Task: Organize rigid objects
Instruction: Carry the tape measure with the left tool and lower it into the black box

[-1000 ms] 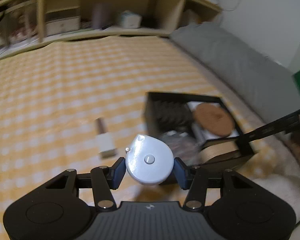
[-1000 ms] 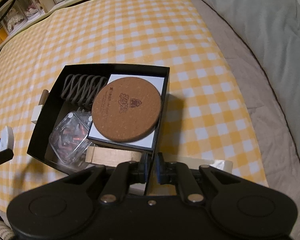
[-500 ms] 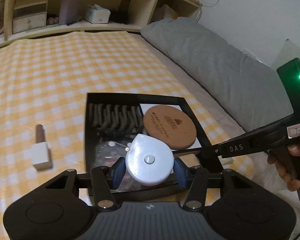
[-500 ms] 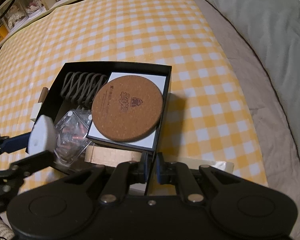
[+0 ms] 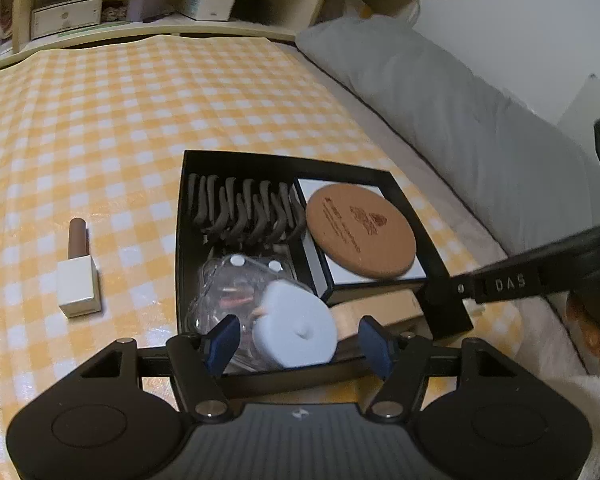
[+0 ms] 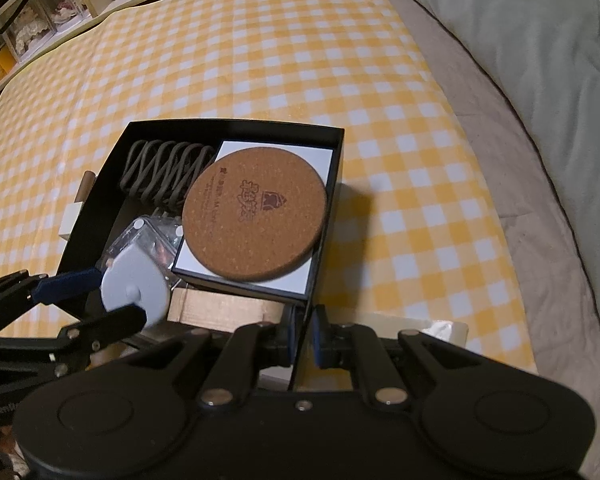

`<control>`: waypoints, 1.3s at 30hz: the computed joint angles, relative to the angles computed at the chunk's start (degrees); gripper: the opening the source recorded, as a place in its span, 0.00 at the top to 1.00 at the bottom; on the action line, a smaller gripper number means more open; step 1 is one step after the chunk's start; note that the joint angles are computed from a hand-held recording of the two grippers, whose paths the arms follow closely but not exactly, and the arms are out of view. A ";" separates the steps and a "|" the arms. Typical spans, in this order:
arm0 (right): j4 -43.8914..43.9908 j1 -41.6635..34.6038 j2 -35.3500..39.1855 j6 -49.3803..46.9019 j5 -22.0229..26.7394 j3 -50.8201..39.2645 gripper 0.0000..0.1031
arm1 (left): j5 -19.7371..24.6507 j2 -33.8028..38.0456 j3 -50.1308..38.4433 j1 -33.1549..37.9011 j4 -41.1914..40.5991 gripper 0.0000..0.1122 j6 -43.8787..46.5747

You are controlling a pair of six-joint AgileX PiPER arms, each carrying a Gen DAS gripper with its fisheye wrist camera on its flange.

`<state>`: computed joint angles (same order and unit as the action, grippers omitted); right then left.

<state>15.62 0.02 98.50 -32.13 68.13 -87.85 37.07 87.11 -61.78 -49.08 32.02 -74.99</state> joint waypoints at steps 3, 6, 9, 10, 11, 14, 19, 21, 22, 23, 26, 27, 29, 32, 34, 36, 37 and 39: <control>-0.12 -0.08 0.14 0.19 0.04 -0.04 0.91 | 0.18 -0.01 -0.25 0.21 -1.30 0.41 0.76; 0.30 -0.24 -0.03 0.26 -0.32 0.13 0.92 | 0.08 -0.11 -0.33 0.45 -2.20 0.40 1.48; 1.89 -1.02 -0.24 0.42 -0.82 0.02 0.94 | 0.24 -0.15 -0.41 0.30 -2.20 0.40 1.35; 2.04 -1.15 -0.14 0.80 -0.57 -0.31 0.94 | 0.18 -0.13 -0.41 0.33 -2.24 0.40 1.42; 2.10 -1.21 -0.05 0.95 -0.47 -0.43 0.94 | 0.18 -0.13 -0.41 0.33 -2.24 0.40 1.42; 1.99 -1.18 0.06 1.23 -0.31 -0.69 0.94 | 0.15 -0.22 -0.40 0.44 -2.53 0.40 1.80; 1.72 -1.09 0.19 1.94 -0.02 -0.72 0.94 | 0.72 0.06 -1.28 0.24 -3.24 0.39 2.88; 1.67 -1.03 0.18 2.35 -0.02 -0.71 0.94 | 0.97 0.00 -1.45 0.16 -3.37 0.39 3.43; 1.84 -1.12 0.23 2.55 0.19 -0.86 0.94 | 1.08 -0.07 -1.51 0.14 -3.40 0.39 3.62; 2.27 -1.43 0.41 2.71 0.54 -1.23 0.94 | 1.07 -0.20 -1.51 0.17 -3.39 0.39 3.77; 4.67 -3.01 0.17 2.62 0.83 -2.06 0.95 | 1.07 -0.62 -1.42 0.33 -3.05 0.39 3.79; 5.56 -3.55 0.22 2.74 0.85 -2.38 0.95 | 0.91 -0.66 -1.36 0.54 -3.06 0.39 3.87; 6.55 -4.14 0.41 2.78 0.55 -2.56 0.95 | 0.90 -0.77 -1.25 0.73 -2.86 0.39 3.49; 5.83 -3.43 1.25 3.12 0.37 -2.65 0.95 | 0.70 -1.07 -0.89 1.28 -3.15 0.39 3.78; 4.39 -2.23 1.49 3.52 -0.13 -2.51 0.95 | 0.75 -1.12 -0.90 1.75 -3.46 0.39 4.29; 2.71 -0.96 1.49 4.06 -1.04 -2.17 0.95 | 0.67 -1.45 -0.72 2.08 -3.46 0.39 4.76; 2.21 -0.63 1.54 4.20 -1.30 -2.13 0.95 | 0.66 -1.54 -0.67 2.21 -3.29 0.39 4.74; 1.70 -0.27 1.55 4.20 -1.71 -1.97 0.95 | 0.82 -1.51 -0.61 2.33 -3.01 0.39 4.53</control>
<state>17.32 -0.25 100.04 -27.92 66.41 -89.83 37.89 85.60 -62.39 -46.75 29.01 -70.46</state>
